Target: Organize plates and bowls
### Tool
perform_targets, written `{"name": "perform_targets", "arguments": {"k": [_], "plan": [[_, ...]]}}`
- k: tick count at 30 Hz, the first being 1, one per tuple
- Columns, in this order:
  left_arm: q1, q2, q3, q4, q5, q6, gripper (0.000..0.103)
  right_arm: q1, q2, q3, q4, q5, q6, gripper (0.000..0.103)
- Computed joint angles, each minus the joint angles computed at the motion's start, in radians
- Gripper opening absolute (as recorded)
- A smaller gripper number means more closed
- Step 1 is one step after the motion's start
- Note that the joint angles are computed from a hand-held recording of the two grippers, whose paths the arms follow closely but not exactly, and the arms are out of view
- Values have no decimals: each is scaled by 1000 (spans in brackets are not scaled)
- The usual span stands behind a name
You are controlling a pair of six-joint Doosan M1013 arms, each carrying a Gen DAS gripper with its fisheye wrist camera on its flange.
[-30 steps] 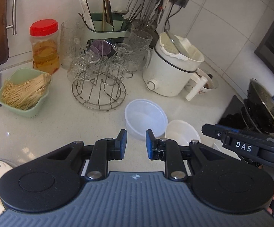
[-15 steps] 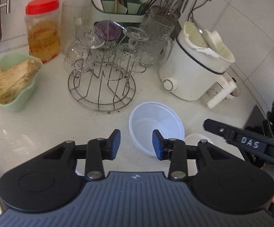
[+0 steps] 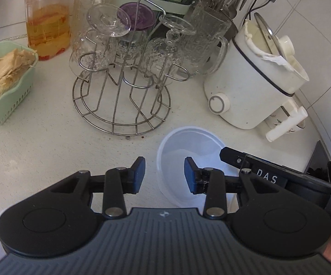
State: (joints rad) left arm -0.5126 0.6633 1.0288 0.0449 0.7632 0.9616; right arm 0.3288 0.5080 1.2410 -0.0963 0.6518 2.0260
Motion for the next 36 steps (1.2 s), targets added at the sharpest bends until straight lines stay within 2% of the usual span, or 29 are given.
{"name": "perform_targets", "arguments": {"k": [6, 10, 21, 27, 36], "plan": [[6, 8, -3, -29, -16, 38, 42, -5, 10, -3, 18, -16, 0, 37], [12, 17, -6, -96, -31, 101, 42, -6, 14, 2, 30, -35, 0, 37], [22, 4, 4, -107, -51, 123, 42, 0, 6, 21, 49, -86, 17, 37], [39, -10, -18, -176, -13, 151, 42, 3, -18, 25, 64, -106, 56, 37], [40, -42, -63, -147, 63, 136, 42, 9, -34, -23, 101, -42, 52, 37]]}}
